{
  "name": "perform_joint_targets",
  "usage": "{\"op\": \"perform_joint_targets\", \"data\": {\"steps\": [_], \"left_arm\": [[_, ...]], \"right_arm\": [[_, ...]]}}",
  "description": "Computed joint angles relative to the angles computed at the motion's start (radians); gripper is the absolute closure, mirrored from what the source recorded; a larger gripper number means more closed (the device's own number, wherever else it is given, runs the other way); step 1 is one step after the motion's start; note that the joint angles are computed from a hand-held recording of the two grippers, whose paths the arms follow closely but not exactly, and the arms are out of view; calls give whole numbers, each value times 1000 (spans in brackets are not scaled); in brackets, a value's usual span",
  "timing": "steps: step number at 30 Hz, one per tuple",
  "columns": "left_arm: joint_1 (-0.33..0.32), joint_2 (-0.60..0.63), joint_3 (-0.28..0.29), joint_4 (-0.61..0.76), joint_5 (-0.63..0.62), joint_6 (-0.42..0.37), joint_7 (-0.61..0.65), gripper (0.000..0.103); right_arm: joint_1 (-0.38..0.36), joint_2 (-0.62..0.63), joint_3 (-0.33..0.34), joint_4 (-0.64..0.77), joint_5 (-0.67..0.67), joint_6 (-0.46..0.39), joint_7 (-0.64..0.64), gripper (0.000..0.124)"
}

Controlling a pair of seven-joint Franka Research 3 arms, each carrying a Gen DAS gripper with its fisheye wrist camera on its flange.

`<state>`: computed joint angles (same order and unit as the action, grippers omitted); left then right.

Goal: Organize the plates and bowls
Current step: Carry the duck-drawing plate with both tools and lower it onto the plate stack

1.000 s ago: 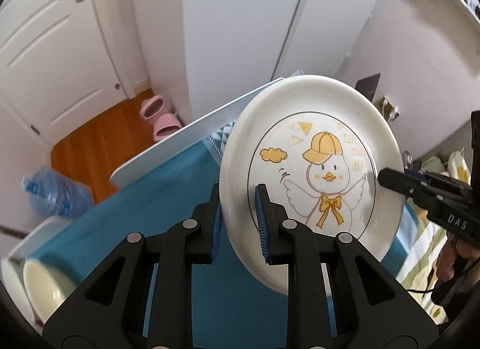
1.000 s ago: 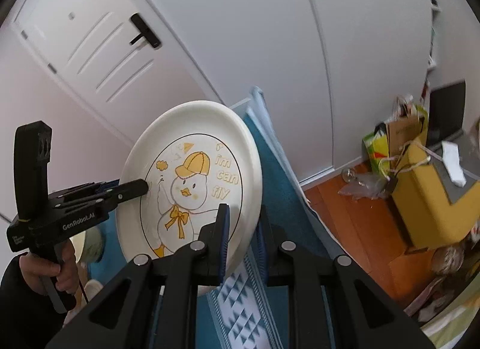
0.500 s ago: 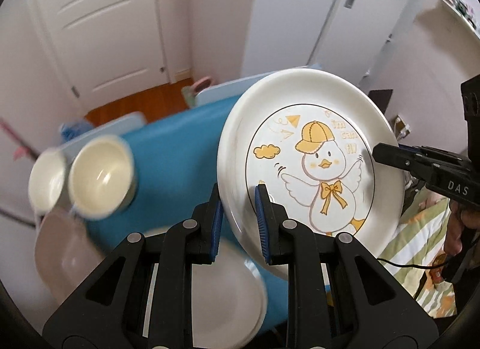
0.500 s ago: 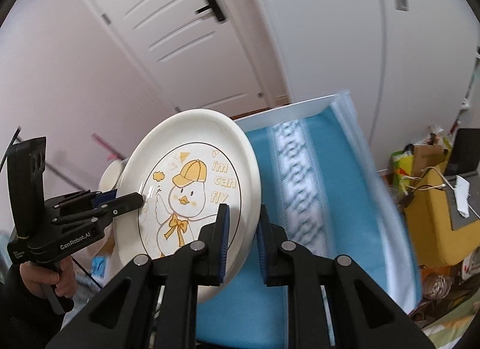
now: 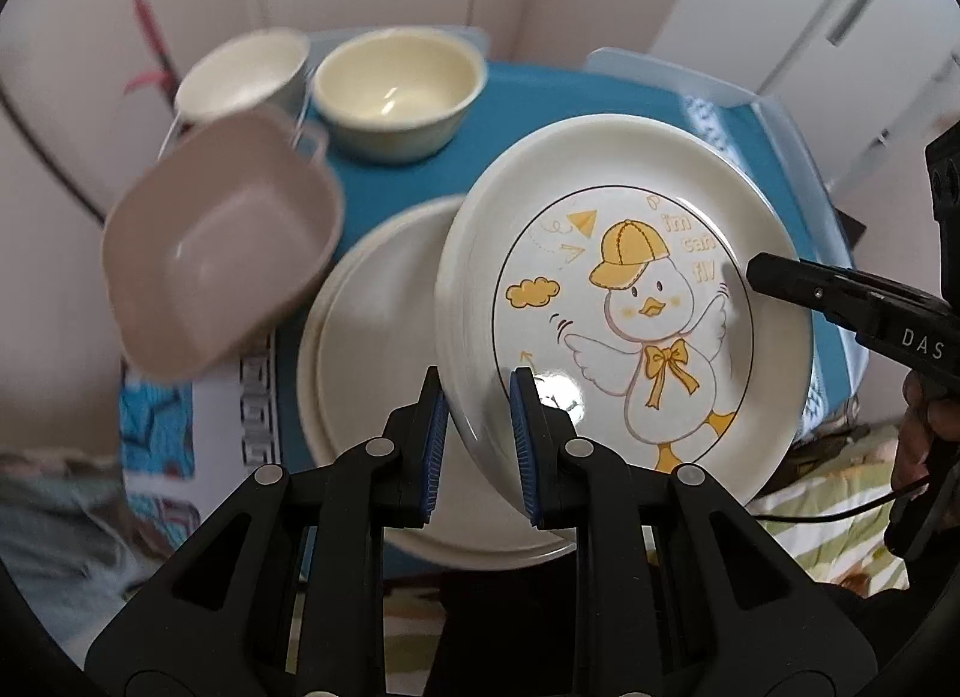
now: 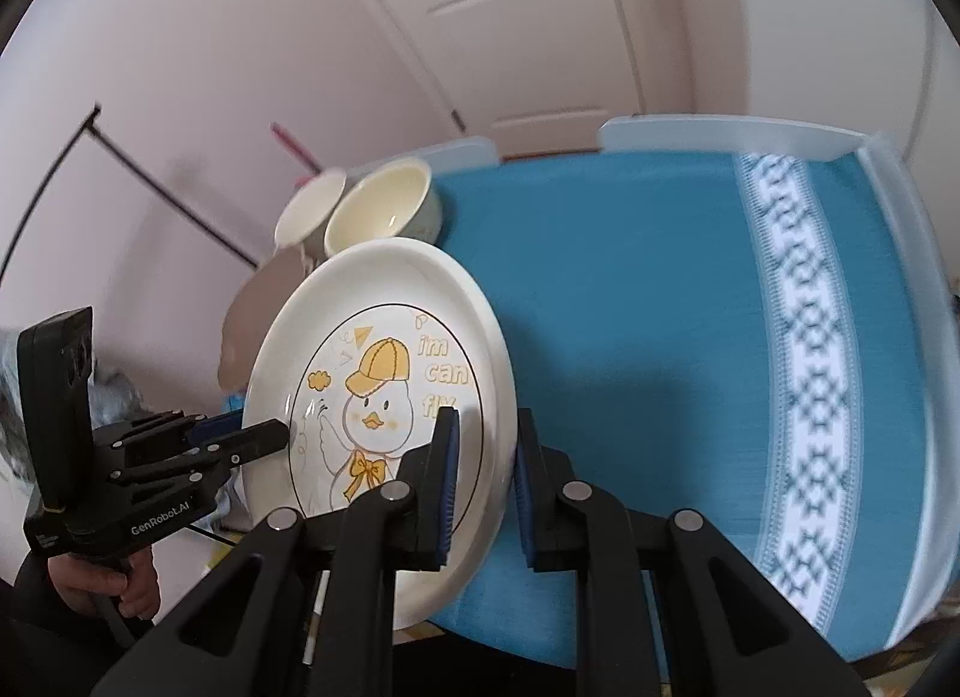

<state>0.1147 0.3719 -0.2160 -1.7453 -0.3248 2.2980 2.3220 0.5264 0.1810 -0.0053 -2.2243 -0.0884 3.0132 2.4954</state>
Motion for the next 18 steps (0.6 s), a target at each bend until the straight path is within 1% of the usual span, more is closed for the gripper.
{"op": "perform_joint_targets", "data": {"steps": [1, 2, 4, 6, 8, 12, 18], "left_arm": [[16, -5, 5, -19, -10, -2, 11, 84], [18, 2, 9, -16, -11, -6, 4, 84], [22, 21, 16, -6, -8, -10, -15, 84], [22, 33, 18, 3, 2, -10, -36, 85], [24, 36, 19, -6, 13, 8, -44, 84], [19, 55, 23, 5, 57, 20, -71, 84], [5, 43, 21, -29, 123, 86, -95, 84]], "right_arm": [[-21, 16, 26, 14, 34, -7, -40, 108], [-34, 32, 43, 30, 59, -17, -74, 108], [-41, 63, 55, 70, 86, -50, -127, 108], [-35, 87, 47, 104, 93, -76, -156, 108], [-38, 101, 48, 134, 109, -104, -186, 108], [-29, 120, 40, 171, 116, -138, -213, 108], [0, 135, 10, 209, 55, -190, -215, 108]]}}
